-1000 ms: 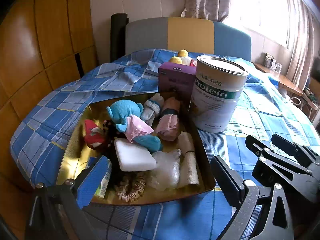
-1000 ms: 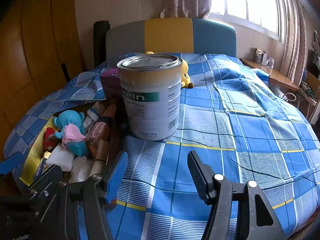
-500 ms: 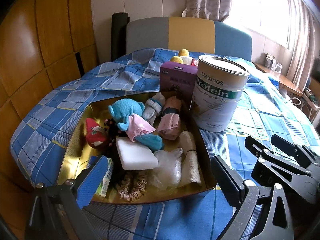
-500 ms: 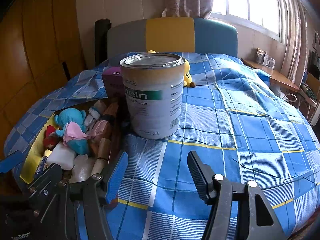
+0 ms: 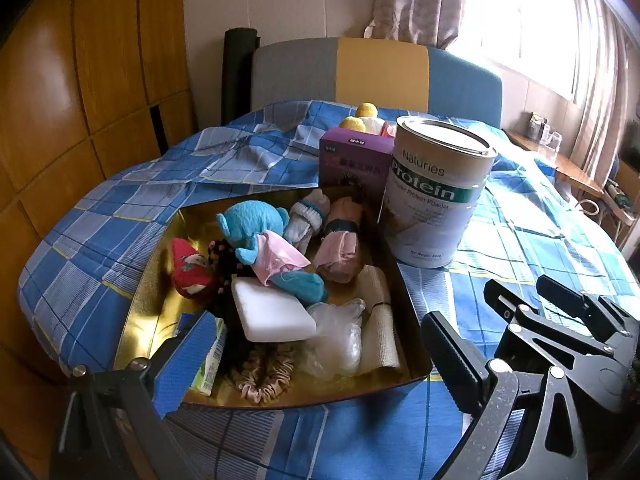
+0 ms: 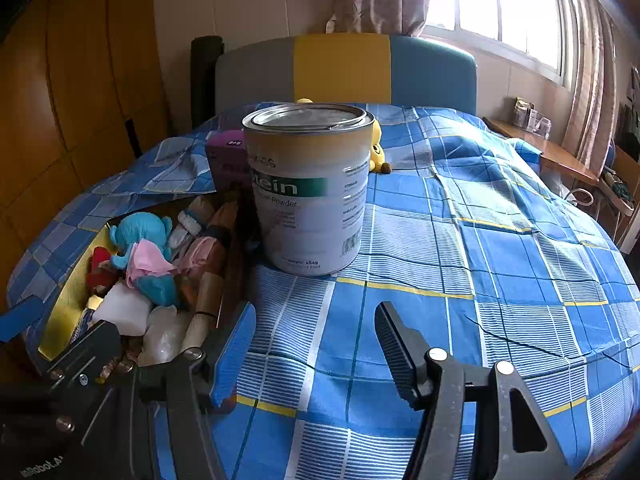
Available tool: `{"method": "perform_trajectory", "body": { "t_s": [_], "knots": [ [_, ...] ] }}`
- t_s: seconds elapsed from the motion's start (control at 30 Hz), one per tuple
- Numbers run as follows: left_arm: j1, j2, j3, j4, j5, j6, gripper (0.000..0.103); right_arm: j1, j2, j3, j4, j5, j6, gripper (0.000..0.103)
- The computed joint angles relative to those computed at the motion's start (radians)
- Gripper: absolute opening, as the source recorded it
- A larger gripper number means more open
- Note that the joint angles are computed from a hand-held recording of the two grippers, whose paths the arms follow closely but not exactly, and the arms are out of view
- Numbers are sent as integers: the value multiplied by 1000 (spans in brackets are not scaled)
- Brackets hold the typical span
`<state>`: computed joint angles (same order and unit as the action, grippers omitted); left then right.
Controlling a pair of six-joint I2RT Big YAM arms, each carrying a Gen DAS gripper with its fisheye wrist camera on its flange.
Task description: Organize soft objects
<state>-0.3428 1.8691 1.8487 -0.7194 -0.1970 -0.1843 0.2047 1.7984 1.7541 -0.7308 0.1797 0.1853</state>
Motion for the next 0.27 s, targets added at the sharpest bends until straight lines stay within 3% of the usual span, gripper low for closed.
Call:
{"method": "perform_trajectory", "body": {
  "t_s": [0.27],
  "knots": [
    [8, -4, -7, 6, 17, -15, 102, -4, 2, -2, -7, -11, -1, 63]
  ]
}}
